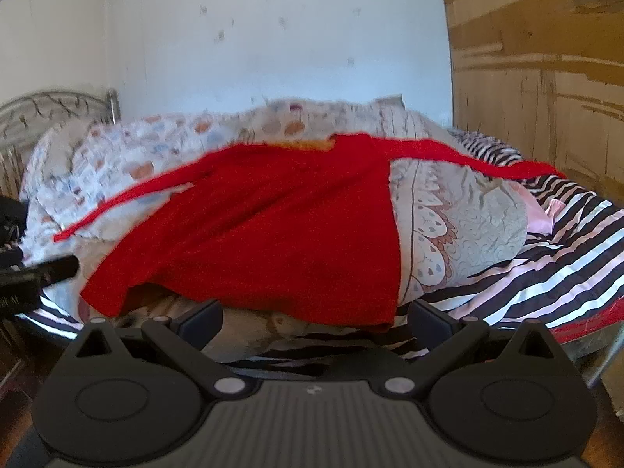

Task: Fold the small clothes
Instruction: 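Move the right tool toward the sweater sleeve cuff by the striped sheet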

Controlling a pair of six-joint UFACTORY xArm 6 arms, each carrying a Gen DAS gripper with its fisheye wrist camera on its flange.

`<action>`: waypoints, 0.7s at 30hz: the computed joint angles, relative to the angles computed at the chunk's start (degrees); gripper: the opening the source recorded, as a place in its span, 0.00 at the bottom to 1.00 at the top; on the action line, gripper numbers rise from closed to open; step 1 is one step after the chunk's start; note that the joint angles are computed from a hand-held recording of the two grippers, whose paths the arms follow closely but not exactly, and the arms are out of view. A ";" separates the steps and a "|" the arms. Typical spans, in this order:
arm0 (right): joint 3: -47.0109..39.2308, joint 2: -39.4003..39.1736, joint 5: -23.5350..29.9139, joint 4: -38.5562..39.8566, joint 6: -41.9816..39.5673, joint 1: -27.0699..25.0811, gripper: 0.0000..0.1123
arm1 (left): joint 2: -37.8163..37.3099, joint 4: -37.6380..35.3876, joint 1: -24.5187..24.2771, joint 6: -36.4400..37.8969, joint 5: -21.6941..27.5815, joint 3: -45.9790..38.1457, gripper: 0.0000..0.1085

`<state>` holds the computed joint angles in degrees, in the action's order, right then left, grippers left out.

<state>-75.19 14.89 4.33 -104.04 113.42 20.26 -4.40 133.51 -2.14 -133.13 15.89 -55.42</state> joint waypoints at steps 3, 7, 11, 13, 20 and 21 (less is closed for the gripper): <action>-1.48 0.40 -0.62 4.67 -4.69 -1.51 0.92 | 1.87 -4.22 0.61 5.38 -0.39 -3.42 0.94; -4.37 1.04 0.32 4.17 -5.41 -2.91 0.92 | 5.38 -15.87 1.43 18.64 -0.57 -8.34 0.94; -7.30 2.69 0.19 9.38 -11.24 -4.59 0.92 | 9.50 -29.16 2.03 32.54 -0.67 -13.73 0.94; -9.13 4.18 -0.16 12.15 -14.00 -5.54 0.92 | 11.89 -37.13 2.74 39.97 -2.09 -16.71 0.94; -15.94 10.70 -1.40 22.88 -24.72 -8.01 0.92 | 19.81 -64.46 3.57 62.90 -6.56 -24.94 0.94; -17.12 11.90 -1.57 24.80 -26.38 -8.33 0.92 | 21.19 -67.24 3.27 65.61 -6.31 -26.48 0.94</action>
